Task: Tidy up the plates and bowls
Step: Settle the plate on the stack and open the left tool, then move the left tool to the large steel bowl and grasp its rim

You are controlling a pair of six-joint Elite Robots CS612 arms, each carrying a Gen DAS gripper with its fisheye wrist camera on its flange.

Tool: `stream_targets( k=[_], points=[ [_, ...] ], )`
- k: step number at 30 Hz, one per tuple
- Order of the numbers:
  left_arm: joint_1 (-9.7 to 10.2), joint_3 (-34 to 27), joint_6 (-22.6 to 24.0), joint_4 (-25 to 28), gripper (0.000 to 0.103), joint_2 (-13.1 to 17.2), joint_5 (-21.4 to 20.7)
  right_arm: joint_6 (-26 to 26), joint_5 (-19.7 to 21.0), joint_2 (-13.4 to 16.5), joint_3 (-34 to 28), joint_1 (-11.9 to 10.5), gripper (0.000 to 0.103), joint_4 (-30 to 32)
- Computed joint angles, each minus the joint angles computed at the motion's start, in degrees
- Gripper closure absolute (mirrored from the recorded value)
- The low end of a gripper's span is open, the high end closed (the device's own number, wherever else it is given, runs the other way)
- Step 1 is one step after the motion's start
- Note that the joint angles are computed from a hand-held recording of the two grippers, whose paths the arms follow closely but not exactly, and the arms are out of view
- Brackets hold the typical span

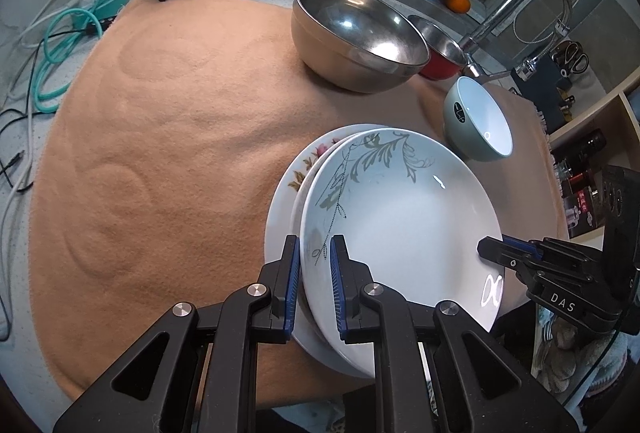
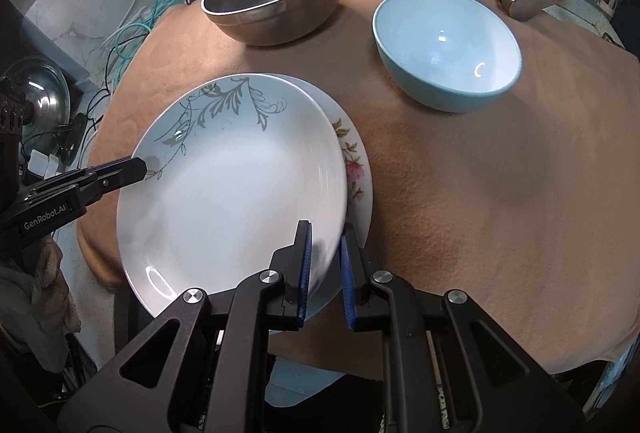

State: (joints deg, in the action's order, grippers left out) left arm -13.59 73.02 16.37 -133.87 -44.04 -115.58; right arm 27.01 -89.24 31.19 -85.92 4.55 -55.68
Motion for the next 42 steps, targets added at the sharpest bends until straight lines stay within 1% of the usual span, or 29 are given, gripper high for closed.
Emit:
stream_targets(
  k=[7,10,14,23,26,28,32,35,36,38,39,42],
  points=[
    [-0.03,0.1,-0.1,-0.2,0.090,0.0,0.0,0.1,0.1,0.2,-0.3,0.1,0.089,-0.2],
    [-0.10,0.0,0.5,0.0,0.090,0.0,0.5,0.2,0.8,0.4,-0.6,-0.1,0.089,-0.3],
    [0.16,-0.8,0.1,0.5,0.090,0.3,-0.1,0.8,2.1,0.7,-1.2,-0.5,0.089,-0.8],
    [0.86,-3.4,-1.3,-0.5,0.090,1.2,-1.7,3.4,1.4,0.7,-2.6,-1.3,0.089,-4.2],
    [0.87,-4.8,-1.7,-0.6,0.089,1.8,-2.1,4.5,1.1,0.4,-2.4,-1.8,0.087,-5.9],
    [0.97,-6.3,-2.2,0.1,0.089,2.4,-3.1,5.0,1.3,0.1,-2.1,-2.1,0.081,-6.9],
    [0.73,-8.7,-2.7,-0.2,0.089,3.6,-3.1,5.6,1.3,-0.7,-0.9,-2.6,0.079,-9.3],
    [0.56,-11.3,-3.5,0.9,0.084,4.9,-3.6,6.1,1.9,-1.3,0.3,-3.0,0.079,-11.4],
    [0.49,-12.2,-3.8,1.3,0.083,5.4,-3.7,6.5,2.3,-1.5,0.9,-3.3,0.078,-12.2],
    [0.26,-14.1,-4.2,2.4,0.082,6.4,-3.6,7.2,3.2,-1.8,1.7,-3.7,0.072,-13.4],
    [0.17,-14.9,-4.5,2.8,0.078,6.8,-3.7,7.4,3.7,-2.1,2.3,-3.9,0.067,-14.1],
    [-0.15,-17.9,-5.4,4.3,0.068,8.4,-3.7,7.6,4.3,-2.8,4.2,-4.2,0.066,-15.4]
  ],
)
